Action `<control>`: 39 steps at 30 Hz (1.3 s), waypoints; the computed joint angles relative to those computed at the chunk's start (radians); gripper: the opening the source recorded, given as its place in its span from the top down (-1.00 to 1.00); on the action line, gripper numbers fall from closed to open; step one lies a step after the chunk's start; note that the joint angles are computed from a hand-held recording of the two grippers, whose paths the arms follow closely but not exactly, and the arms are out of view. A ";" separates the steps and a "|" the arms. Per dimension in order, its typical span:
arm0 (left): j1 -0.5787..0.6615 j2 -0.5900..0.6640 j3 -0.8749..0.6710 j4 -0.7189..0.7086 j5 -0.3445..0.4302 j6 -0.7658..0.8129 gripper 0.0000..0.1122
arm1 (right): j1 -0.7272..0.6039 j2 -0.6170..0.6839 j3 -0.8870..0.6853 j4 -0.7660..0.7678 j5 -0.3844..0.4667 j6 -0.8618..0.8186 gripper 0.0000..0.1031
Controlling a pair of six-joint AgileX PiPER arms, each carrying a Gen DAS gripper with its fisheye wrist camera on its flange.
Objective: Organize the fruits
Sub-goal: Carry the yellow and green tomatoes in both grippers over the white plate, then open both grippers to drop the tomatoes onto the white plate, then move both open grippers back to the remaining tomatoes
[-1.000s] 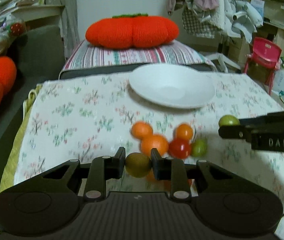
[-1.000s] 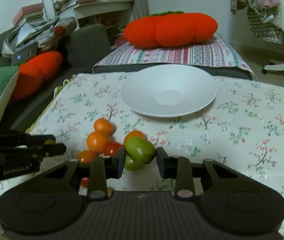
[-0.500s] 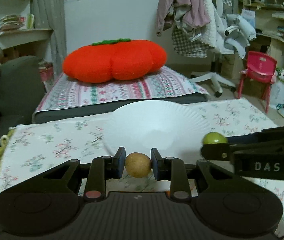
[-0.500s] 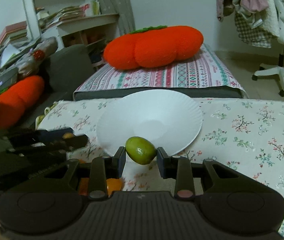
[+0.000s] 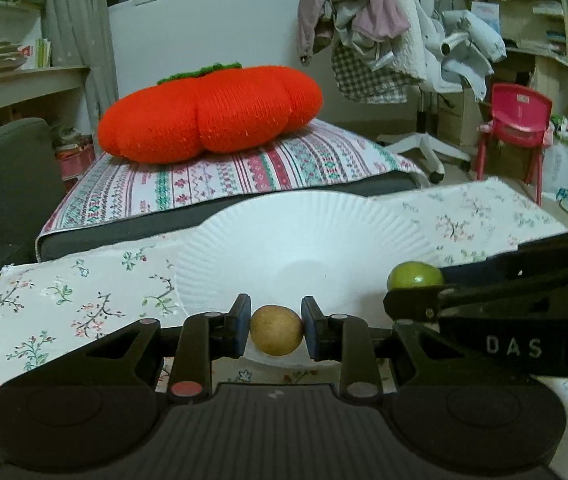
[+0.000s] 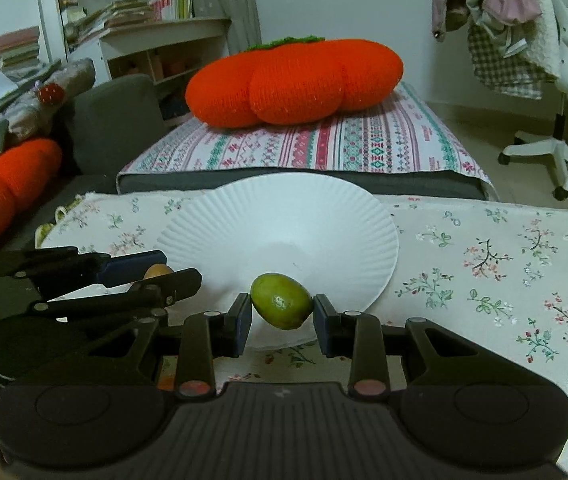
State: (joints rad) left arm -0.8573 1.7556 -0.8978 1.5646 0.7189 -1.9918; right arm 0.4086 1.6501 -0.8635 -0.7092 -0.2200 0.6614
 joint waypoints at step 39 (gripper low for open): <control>-0.248 -0.345 0.181 -0.506 0.166 0.024 0.25 | -0.038 -0.356 0.328 0.085 -0.085 0.153 -0.99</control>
